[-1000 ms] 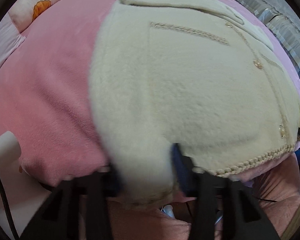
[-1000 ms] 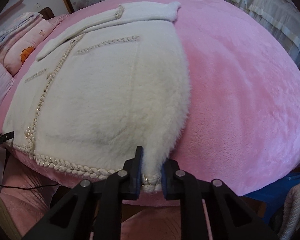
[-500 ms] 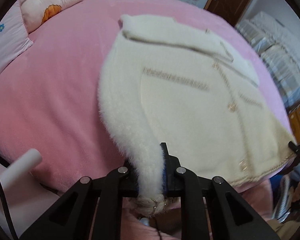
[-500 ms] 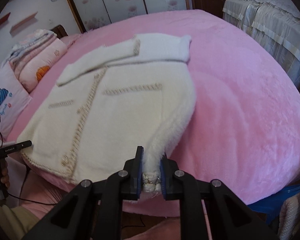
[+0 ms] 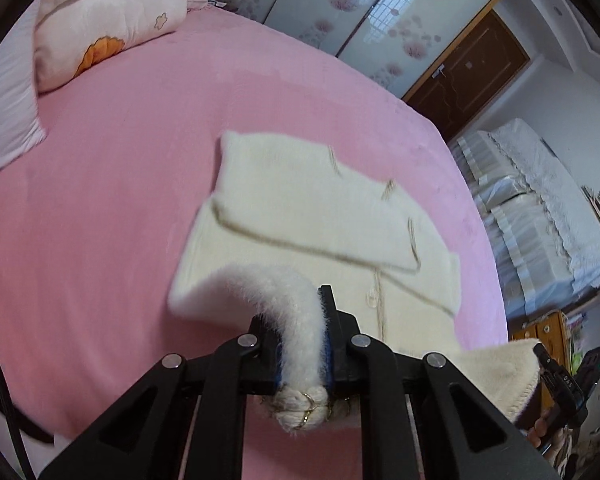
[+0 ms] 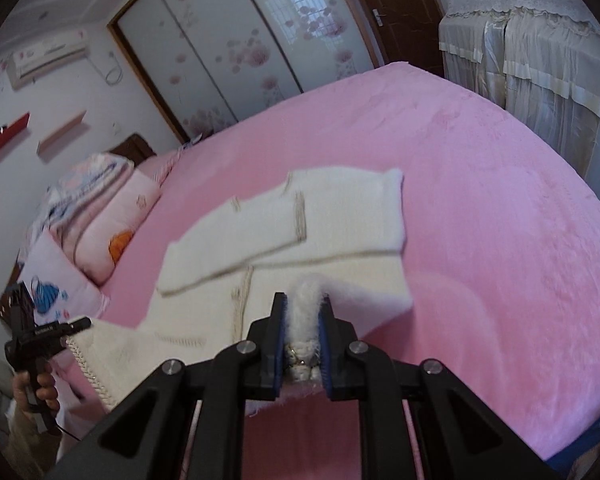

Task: Fold large clothes
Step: 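Lift the hem toward the collar with both tools, then open the right tool, then lay the held hem over the cardigan body and open the left tool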

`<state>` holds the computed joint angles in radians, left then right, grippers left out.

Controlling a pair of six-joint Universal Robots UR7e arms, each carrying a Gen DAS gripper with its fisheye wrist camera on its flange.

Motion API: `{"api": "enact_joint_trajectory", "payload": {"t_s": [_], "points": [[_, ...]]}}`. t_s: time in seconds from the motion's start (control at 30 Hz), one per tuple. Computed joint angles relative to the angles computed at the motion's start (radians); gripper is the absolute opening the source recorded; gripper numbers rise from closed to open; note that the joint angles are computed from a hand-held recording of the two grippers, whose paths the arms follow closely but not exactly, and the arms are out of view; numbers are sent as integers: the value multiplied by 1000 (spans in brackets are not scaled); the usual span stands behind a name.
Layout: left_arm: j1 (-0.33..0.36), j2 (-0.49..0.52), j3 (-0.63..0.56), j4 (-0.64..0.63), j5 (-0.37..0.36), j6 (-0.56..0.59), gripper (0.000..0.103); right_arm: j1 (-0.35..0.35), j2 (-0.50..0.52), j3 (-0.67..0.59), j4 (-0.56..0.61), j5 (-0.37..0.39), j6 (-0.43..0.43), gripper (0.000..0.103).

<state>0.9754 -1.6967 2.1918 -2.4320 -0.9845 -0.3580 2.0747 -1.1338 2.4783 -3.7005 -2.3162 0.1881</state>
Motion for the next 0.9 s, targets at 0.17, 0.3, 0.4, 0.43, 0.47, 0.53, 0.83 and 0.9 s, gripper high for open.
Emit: {"api": "enact_joint_trajectory", "payload": {"t_s": [0.17, 0.3, 0.4, 0.43, 0.47, 0.53, 0.83, 0.9], "points": [[94, 279, -242, -68, -1, 55, 12, -112, 9, -170, -21, 16, -122, 0], [157, 506, -429, -80, 14, 66, 12, -197, 76, -349, -25, 5, -215, 0], [193, 665, -546, -77, 71, 64, 12, -245, 168, -480, -9, -51, -285, 0], [203, 705, -571, -77, 93, 67, 12, -266, 177, -501, 35, -39, -264, 0], [212, 729, -582, -74, 112, 62, 12, -285, 187, -520, 91, -37, -240, 0], [231, 774, -607, -60, 139, 54, 12, -313, 193, -524, 160, -29, -214, 3], [283, 771, -583, -125, 43, 123, 14, -422, 234, -436, 180, -61, -260, 59], [283, 755, -571, -120, 33, 116, 14, -434, 239, -428, 204, -44, -264, 53]]}}
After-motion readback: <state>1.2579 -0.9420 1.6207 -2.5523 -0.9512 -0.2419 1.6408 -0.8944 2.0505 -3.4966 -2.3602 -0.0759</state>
